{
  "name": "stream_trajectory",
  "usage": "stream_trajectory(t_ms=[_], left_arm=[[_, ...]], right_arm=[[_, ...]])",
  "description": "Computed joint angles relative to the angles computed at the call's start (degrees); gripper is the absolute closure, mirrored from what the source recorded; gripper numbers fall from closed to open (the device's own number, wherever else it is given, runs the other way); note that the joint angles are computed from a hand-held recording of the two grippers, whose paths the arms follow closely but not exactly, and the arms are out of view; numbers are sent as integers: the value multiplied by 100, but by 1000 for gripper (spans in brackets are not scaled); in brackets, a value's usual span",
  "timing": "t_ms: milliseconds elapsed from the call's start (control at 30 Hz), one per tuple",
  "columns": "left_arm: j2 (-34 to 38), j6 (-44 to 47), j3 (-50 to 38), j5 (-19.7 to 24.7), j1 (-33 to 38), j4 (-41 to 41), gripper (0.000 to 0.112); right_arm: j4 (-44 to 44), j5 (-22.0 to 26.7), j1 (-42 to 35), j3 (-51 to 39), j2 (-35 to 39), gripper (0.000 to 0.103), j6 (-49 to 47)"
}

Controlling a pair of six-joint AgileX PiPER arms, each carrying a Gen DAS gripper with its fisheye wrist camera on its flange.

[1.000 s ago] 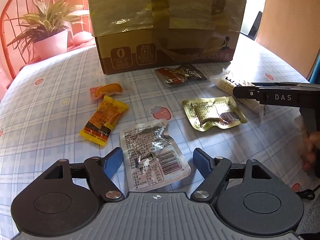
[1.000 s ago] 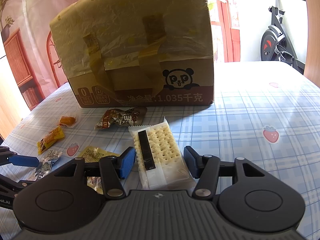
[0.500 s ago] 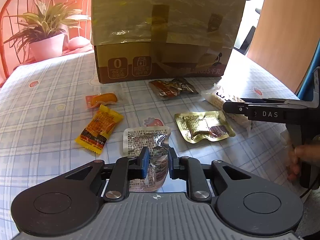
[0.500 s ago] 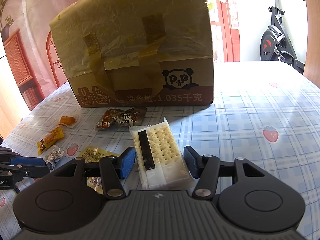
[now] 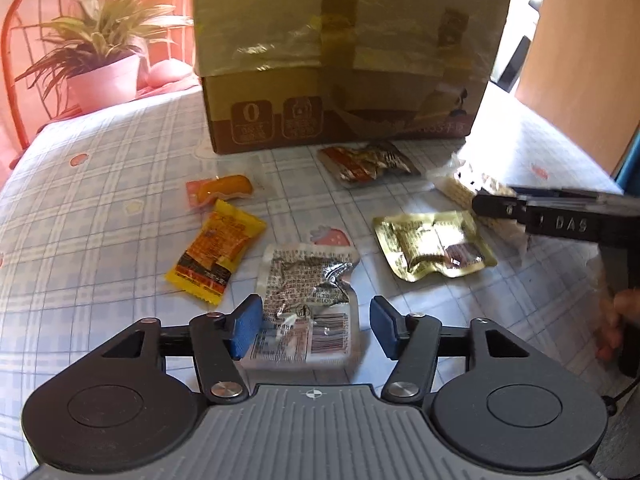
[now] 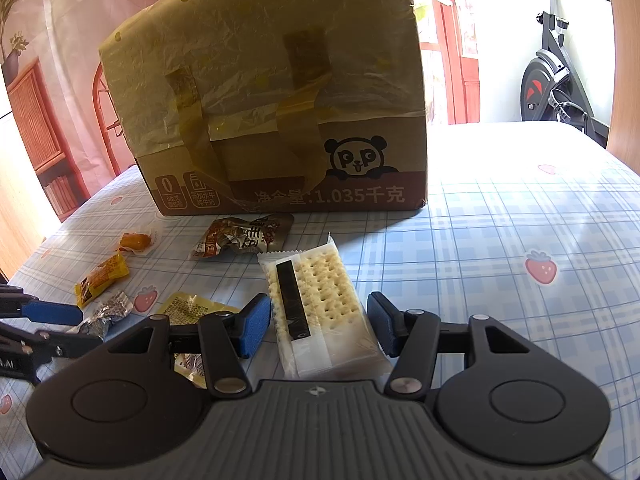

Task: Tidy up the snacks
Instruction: 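Grasp the clear printed packet with the left tool while the right tool grasps the cracker pack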

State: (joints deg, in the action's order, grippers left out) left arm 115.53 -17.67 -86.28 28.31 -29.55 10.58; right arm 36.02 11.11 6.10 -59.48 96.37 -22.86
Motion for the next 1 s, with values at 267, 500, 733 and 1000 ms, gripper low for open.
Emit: stream_trajectory(t_ms=[267, 500, 733, 1000], left_arm=[[281, -413, -345, 56, -50, 551, 41], [278, -81, -299, -188, 36, 156, 55], [105, 692, -84, -559, 138, -636, 91], [46, 1112, 56, -743, 246, -1204, 92]], right_arm=[[93, 18, -7, -7, -5, 46, -62], [368, 21, -37, 15, -12, 46, -300], [464, 30, -45, 9, -13, 46, -360], [470, 28, -46, 13, -16, 46, -369]])
